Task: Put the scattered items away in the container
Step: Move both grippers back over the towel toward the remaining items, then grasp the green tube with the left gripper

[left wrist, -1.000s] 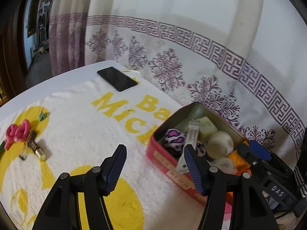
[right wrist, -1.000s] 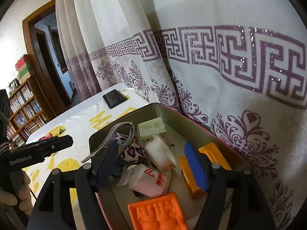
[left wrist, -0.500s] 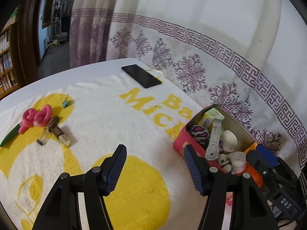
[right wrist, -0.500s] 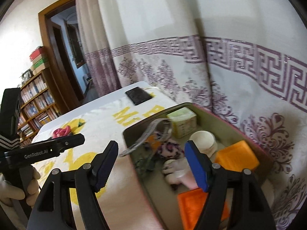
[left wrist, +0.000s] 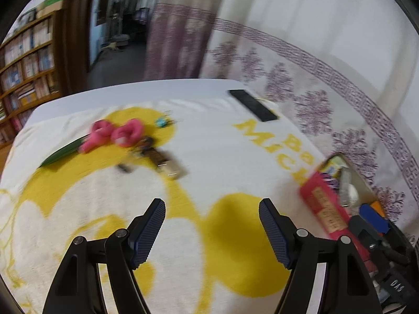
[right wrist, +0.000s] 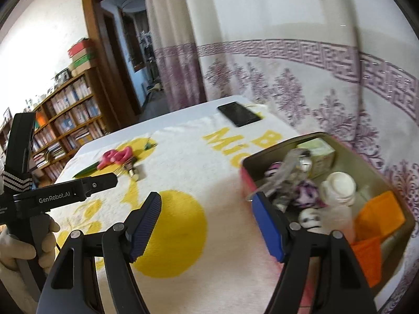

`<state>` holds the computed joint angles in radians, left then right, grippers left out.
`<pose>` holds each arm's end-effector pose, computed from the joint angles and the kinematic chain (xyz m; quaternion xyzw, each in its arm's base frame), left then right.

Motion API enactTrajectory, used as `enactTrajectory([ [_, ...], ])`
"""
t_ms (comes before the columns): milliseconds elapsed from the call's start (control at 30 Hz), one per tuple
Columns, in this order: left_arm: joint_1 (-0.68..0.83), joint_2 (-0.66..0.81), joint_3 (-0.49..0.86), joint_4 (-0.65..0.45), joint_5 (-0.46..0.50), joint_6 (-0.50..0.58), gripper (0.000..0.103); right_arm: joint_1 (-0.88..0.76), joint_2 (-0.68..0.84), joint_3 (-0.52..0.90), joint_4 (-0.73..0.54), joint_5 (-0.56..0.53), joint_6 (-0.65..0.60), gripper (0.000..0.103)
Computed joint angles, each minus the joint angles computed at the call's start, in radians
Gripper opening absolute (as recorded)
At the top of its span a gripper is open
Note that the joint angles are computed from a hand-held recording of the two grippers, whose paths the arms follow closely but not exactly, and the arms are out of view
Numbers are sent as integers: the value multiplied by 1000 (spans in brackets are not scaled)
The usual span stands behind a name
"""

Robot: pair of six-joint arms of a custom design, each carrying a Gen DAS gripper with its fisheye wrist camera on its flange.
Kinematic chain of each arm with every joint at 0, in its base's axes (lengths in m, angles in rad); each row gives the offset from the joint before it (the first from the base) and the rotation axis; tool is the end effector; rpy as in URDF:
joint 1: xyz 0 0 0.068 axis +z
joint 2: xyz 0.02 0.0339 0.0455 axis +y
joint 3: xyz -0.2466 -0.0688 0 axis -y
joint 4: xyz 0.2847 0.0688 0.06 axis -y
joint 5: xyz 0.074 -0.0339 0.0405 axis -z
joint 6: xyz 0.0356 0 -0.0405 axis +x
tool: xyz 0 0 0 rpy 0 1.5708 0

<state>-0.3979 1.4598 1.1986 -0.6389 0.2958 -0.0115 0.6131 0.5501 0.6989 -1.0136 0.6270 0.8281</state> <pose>0.3190 -0.1453 0.2584 0.2269 0.9073 -0.2024 0.2904 0.1340 0.0687 0.2657 0.2018 0.8760 -0.0004 0.4380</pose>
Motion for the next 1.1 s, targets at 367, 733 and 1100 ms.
enactTrajectory([
  [367,195,13,-20,2,23,48,76,22,213,52,159,-78,-66,76],
  [733,273,71,13,-14,20,121,76,-33,427,132,301,-206,-186,76],
  [1100,342,251,166,-9,-37,181,76,-78,565,177,379,-288,-244,75],
])
